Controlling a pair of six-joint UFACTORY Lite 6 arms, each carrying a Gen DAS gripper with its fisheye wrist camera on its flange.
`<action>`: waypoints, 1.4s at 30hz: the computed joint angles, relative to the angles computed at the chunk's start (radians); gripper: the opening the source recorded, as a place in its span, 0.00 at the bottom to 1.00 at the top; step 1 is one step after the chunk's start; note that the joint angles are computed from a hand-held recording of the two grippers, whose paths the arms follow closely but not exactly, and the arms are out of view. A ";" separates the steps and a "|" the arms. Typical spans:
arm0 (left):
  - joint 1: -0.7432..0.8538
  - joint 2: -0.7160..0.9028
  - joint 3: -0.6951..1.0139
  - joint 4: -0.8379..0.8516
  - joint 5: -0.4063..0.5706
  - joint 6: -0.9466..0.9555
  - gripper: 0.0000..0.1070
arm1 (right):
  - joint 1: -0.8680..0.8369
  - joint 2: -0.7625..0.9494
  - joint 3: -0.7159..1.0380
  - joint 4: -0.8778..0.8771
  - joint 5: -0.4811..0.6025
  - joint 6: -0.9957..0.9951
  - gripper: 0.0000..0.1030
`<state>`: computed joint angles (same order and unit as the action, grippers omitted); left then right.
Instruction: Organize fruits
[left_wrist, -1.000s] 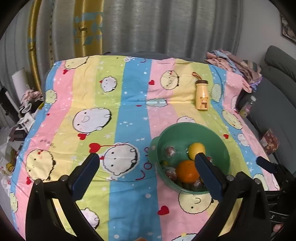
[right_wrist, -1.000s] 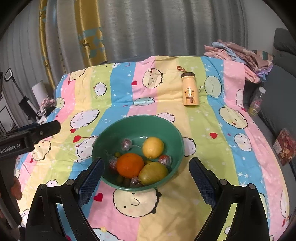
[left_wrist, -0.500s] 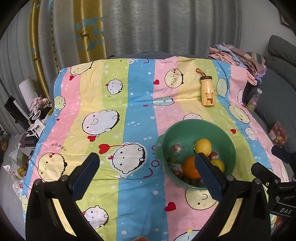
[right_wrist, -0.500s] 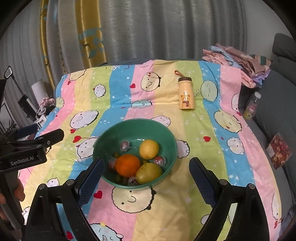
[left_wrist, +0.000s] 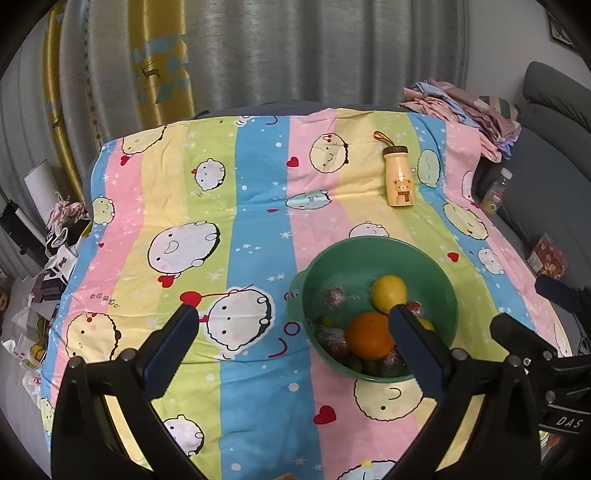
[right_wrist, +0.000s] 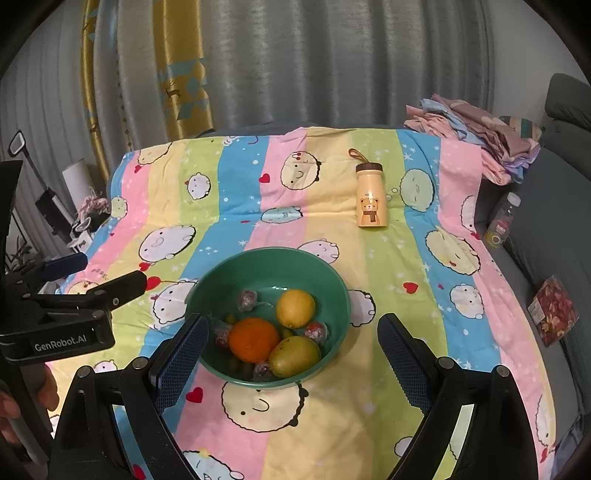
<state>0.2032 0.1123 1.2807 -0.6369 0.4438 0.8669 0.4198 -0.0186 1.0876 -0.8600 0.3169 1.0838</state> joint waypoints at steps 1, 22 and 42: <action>0.002 0.001 0.001 -0.010 0.007 0.010 0.96 | 0.000 0.003 0.001 -0.005 -0.001 0.002 0.90; -0.074 0.054 0.034 0.107 0.029 -0.051 0.96 | -0.063 0.057 0.022 0.215 -0.027 -0.255 0.90; -0.138 0.116 0.091 0.205 0.010 -0.158 0.96 | -0.114 0.127 0.098 0.348 -0.019 -0.431 0.90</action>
